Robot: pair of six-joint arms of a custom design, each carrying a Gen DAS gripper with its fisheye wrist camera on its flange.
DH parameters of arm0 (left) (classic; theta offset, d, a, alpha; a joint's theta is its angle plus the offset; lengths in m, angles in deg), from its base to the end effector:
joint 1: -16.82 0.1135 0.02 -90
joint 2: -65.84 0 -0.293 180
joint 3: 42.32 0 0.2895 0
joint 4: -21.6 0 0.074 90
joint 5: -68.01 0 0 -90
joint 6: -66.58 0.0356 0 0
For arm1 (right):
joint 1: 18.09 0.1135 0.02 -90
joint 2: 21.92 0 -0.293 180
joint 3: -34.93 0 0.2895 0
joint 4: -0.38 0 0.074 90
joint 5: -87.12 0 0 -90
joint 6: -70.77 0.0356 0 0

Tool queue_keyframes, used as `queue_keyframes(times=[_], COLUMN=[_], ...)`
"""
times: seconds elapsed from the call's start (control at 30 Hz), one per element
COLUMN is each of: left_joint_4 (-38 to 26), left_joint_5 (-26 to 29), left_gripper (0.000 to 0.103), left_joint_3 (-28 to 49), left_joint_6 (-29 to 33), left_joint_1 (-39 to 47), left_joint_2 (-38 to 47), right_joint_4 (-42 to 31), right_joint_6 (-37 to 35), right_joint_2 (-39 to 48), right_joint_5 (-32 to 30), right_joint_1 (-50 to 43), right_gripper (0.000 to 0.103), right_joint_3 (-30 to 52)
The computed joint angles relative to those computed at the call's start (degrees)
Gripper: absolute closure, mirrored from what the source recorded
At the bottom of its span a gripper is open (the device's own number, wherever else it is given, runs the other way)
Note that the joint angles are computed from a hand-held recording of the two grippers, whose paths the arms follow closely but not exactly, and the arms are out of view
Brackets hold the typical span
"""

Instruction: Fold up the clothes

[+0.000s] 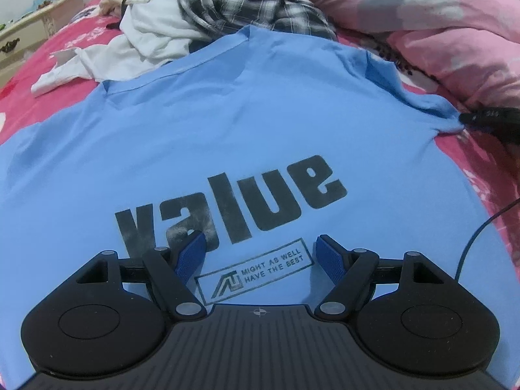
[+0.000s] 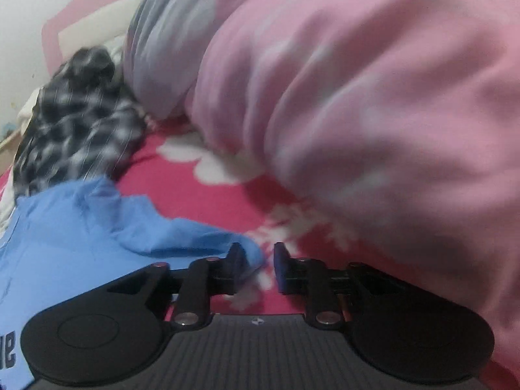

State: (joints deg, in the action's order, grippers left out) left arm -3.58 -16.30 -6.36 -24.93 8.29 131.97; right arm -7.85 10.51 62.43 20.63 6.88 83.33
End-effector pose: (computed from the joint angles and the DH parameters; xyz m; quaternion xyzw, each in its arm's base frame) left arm 0.2110 -0.0352 0.1459 0.0731 0.9508 -0.0732 0.2921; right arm 0.2798 0.1146 0.1608 0.1168 0.8977 0.0085 0.4247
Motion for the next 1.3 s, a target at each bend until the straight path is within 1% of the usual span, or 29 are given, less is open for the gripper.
queue_keyframes(times=[0.1, 0.2, 0.23, 0.27, 0.3, 0.33, 0.4, 0.5, 0.57, 0.7, 0.73, 0.83, 0.9, 0.93, 0.97, 1.0, 1.03, 1.07, 1.2, 1.3], left_joint_4=[0.77, 1.42, 1.64, 2.0, 2.44, 2.76, 2.91, 2.56, 2.37, 2.87, 3.16, 3.61, 3.77, 3.83, 3.86, 3.84, 3.8, 3.78, 3.72, 3.83], left_joint_5=[-0.76, -1.12, -1.11, -1.02, -0.86, -0.73, -0.79, -0.8, -0.14, 0.25, -0.09, -1.16, -1.27, -1.29, -1.4, -1.59, -1.78, -1.87, -2.14, -2.33], left_gripper=[0.026, 0.026, 0.026, 0.025, 0.025, 0.025, 0.024, 0.024, 0.024, 0.024, 0.024, 0.024, 0.023, 0.023, 0.023, 0.022, 0.022, 0.022, 0.022, 0.022], left_joint_3=[-0.09, -0.22, -0.36, -0.59, -0.82, -0.95, -1.02, -0.85, -0.72, -1.04, -1.17, -1.25, -1.23, -1.22, -1.22, -1.2, -1.15, -1.09, -1.08, -1.34], left_joint_6=[0.17, 0.08, 0.14, 0.3, 0.52, 0.71, 0.97, 1.29, 1.56, 2.04, 1.99, 1.86, 1.58, 1.46, 1.43, 1.6, 1.83, 1.9, 1.58, 1.69], left_joint_1=[-0.56, -0.86, -0.87, -0.81, -0.69, -0.6, -0.67, -0.7, -0.2, 0.04, -0.23, -1.14, -1.28, -1.31, -1.42, -1.59, -1.72, -1.78, -1.97, -2.13], left_joint_2=[0.43, 0.7, 0.68, 0.64, 0.65, 0.77, 0.81, 0.79, 0.82, 0.81, 0.84, 1.03, 1.17, 1.23, 1.28, 1.32, 1.38, 1.47, 1.45, 1.13], right_joint_4=[3.01, 6.1, 8.39, 10.07, 11.47, 11.58, 10.54, 7.43, 3.9, -2.19, -3.28, -5.62, -6.23, -5.87, -5.43, -4.0, -2.3, -0.62, 5.39, 8.52], right_joint_6=[-3.72, -5.59, -6.15, -7.3, -8.51, -9.94, -12.91, -14.67, -14.34, -13.43, -13.26, -13.51, -14.29, -14.53, -14.67, -14.5, -14.27, -14.07, -16.19, -15.99], right_joint_2=[-2.42, -5.43, -6.66, -6.93, -6.88, -5.0, -0.44, 7.94, 12.64, 18.82, 20.2, 23.13, 24.3, 24.34, 24.28, 23.6, 22.78, 21.98, 20.41, 21.24], right_joint_5=[4.01, 4.07, 2.1, -0.64, -3.54, -6.09, -10.86, -16.46, -22.93, -34.79, -35.68, -36.43, -36.76, -36.69, -36.56, -35.87, -35.02, -34.16, -24.33, -18.08], right_joint_1=[2.48, 3.57, 3.44, 3.12, 2.76, 2.16, 0.97, -2.33, -5.06, -9.26, -9.69, -10.05, -10.0, -9.9, -9.78, -9.7, -9.62, -9.54, -7.25, -6.03], right_gripper=[0.079, 0.079, 0.075, 0.066, 0.063, 0.061, 0.061, 0.061, 0.061, 0.061, 0.061, 0.061, 0.065, 0.076, 0.093, 0.098, 0.101, 0.101, 0.101, 0.101], right_joint_3=[-2.13, -4.41, -5.52, -5.7, -5.59, -3.84, 0.77, 9.7, 15.41, 22.7, 24.11, 26.46, 26.89, 26.69, 26.44, 25.51, 24.42, 23.36, 21.4, 21.02])
